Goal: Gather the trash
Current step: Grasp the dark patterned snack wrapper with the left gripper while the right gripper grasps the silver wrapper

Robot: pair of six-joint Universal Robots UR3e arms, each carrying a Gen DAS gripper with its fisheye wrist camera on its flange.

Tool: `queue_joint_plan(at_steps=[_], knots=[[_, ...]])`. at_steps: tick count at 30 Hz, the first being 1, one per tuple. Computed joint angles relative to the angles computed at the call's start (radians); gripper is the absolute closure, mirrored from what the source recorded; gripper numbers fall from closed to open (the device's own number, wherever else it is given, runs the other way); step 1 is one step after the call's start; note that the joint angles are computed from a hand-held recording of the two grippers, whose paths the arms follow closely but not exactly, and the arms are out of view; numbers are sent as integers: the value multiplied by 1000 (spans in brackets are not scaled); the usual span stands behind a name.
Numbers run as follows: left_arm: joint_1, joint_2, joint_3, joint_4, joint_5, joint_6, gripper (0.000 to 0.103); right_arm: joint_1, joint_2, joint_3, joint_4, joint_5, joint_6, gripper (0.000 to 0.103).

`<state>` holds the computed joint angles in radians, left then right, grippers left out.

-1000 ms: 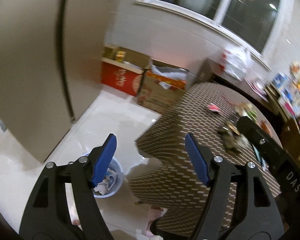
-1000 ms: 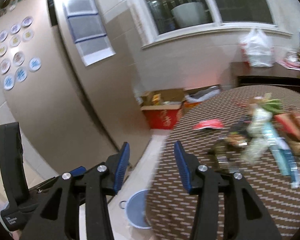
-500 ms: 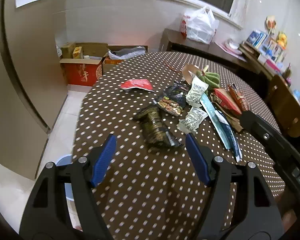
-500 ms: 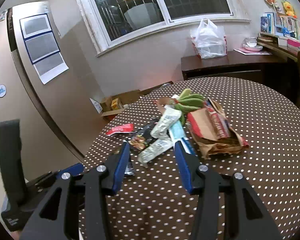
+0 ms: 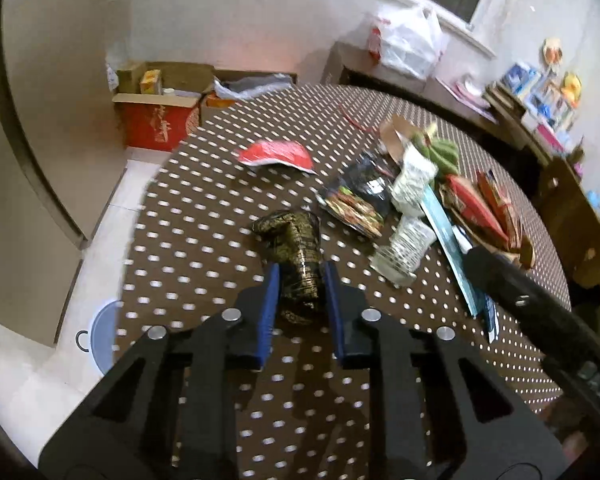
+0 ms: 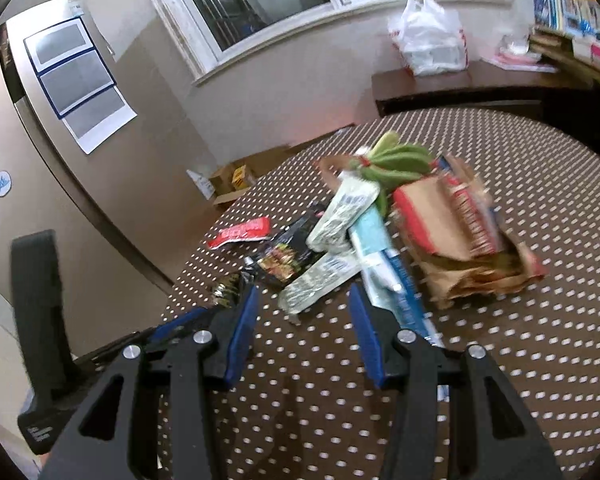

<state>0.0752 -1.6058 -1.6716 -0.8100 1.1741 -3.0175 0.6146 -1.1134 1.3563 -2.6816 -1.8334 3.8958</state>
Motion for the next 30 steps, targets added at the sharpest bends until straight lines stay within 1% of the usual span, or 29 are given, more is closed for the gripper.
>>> queue_joint_plan(at_steps=[2,5,8,13,14,15,18,20,22,25,28,30], knots=[[35,28,-26,11,-28,-4,81,-8,28,-38,24,30,7,56],[75,57,-54,36,-40,-5,81,-13,100,-158,135,37,33,56],[109,72,-72,48,-65,6,81,-9,157,-254,226,0,62,56],[143,76,-82,40,-98,29,81,4,270,-456,372,-66,48,57],[148,77,-85,38,-104,35,81,5,280,-477,392,-76,45,62],[152,79,-89,37,-108,39,81,8,300,-517,424,-86,37,65],[171,89,-93,20,-130,54,81,14,331,-570,455,-96,11,74],[187,105,-102,9,-148,68,81,14,328,-554,433,-81,1,88],[212,129,-118,-4,-173,91,81,15,304,-514,412,-79,-4,89],[245,163,-134,-33,-210,119,81,32,249,-413,337,-77,-1,90],[301,206,-152,-83,-262,156,81,50,200,-348,291,-69,3,90],[339,231,-156,-123,-296,178,82,66,182,-335,275,-58,7,90]])
